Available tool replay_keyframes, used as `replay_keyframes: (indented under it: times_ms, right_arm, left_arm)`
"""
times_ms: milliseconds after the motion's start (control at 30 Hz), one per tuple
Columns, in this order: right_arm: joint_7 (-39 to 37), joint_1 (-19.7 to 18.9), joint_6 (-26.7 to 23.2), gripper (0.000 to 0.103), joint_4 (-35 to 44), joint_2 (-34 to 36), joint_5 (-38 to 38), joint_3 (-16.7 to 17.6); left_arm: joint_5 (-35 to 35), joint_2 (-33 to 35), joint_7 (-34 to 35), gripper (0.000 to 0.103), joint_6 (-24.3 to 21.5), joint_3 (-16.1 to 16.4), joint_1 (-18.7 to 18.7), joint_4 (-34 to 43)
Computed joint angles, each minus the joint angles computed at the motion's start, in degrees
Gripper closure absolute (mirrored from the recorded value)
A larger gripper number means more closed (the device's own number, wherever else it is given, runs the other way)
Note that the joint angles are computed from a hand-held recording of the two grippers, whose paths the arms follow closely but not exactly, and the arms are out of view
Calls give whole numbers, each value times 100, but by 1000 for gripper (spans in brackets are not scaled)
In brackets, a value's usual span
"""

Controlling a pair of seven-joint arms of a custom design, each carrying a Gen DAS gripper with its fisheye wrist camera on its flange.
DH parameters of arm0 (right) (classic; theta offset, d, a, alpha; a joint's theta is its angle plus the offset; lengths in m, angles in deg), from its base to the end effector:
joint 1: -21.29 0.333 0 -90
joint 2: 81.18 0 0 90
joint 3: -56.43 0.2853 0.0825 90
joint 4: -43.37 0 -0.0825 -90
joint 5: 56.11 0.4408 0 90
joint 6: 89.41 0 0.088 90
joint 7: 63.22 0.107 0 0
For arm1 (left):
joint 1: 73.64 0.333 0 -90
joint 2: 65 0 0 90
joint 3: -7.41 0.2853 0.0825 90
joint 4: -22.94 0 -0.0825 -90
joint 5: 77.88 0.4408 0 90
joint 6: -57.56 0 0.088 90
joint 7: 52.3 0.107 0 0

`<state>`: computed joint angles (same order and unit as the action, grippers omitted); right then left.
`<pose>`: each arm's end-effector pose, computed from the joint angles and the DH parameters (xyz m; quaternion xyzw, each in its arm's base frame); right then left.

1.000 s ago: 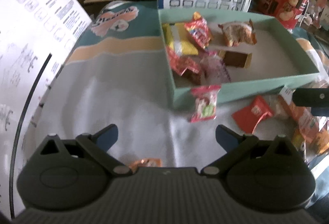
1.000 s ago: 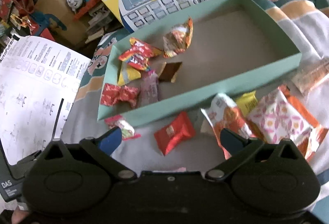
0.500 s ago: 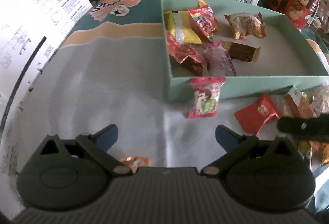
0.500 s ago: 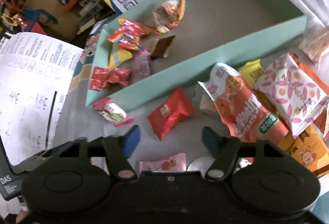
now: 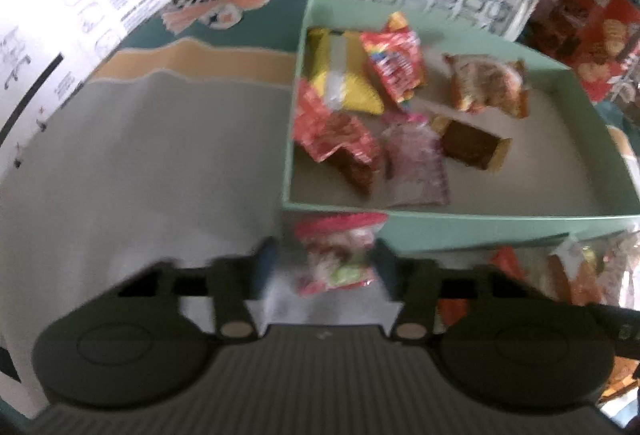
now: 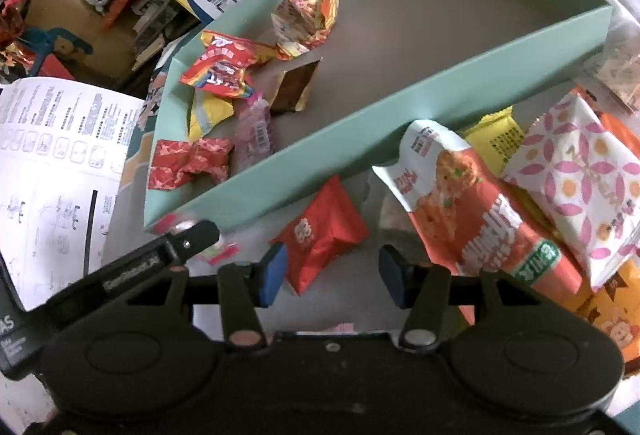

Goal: Organize snacks
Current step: 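Grasp the pink-and-white candy with the left tool while the right tool grasps a red packet, then carry both held candies over the mint-green box, lower them in and open both tools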

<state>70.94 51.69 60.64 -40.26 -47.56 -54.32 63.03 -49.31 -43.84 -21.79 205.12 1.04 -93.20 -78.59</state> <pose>0.6397 0.4604 0.3565 -0.6119 0.7373 0.0171 0.2858 0.6458 -0.3167 0.3407 -0.7582 0.5963 -0.2061 0.1645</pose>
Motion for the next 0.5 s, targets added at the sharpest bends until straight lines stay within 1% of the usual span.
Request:
replay_keyframes:
  times_ms: [33, 167, 267, 333, 367, 400, 433, 500]
  right_arm:
    - [13, 15, -37, 50, 75, 49, -17, -14]
    - [172, 150, -303, 50, 522, 333, -207, -143]
    - [258, 326, -477, 50, 948, 602, -494, -273]
    - [225, 416, -583, 50, 1249, 798, -657, -314]
    - [158, 437, -606, 50, 1362, 878, -701, -305]
    - [55, 470, -646, 52, 1491, 966, -760, -297]
    - [-119, 500, -696, 61, 1623, 1053, -822, -277]
    - [-483, 518, -711, 65, 1768, 1153, -848, -204]
  left_arm:
    - [-113, 10, 108, 72, -72, -34, 55, 7]
    - [-363, -212, 585, 72, -103, -114, 234, -276]
    - [-875, -472, 1256, 72, -41, -285, 476, -595]
    - [-1037, -617, 1491, 71, -28, -316, 527, -774]
    - [-1094, -687, 1549, 69, -14, -320, 540, -864]
    - [-1162, -759, 1619, 67, 41, -330, 564, -966]
    - [-1213, -837, 1670, 65, 85, -335, 582, -1061]
    - [-1111, -933, 1583, 54, 98, -294, 557, -1175]
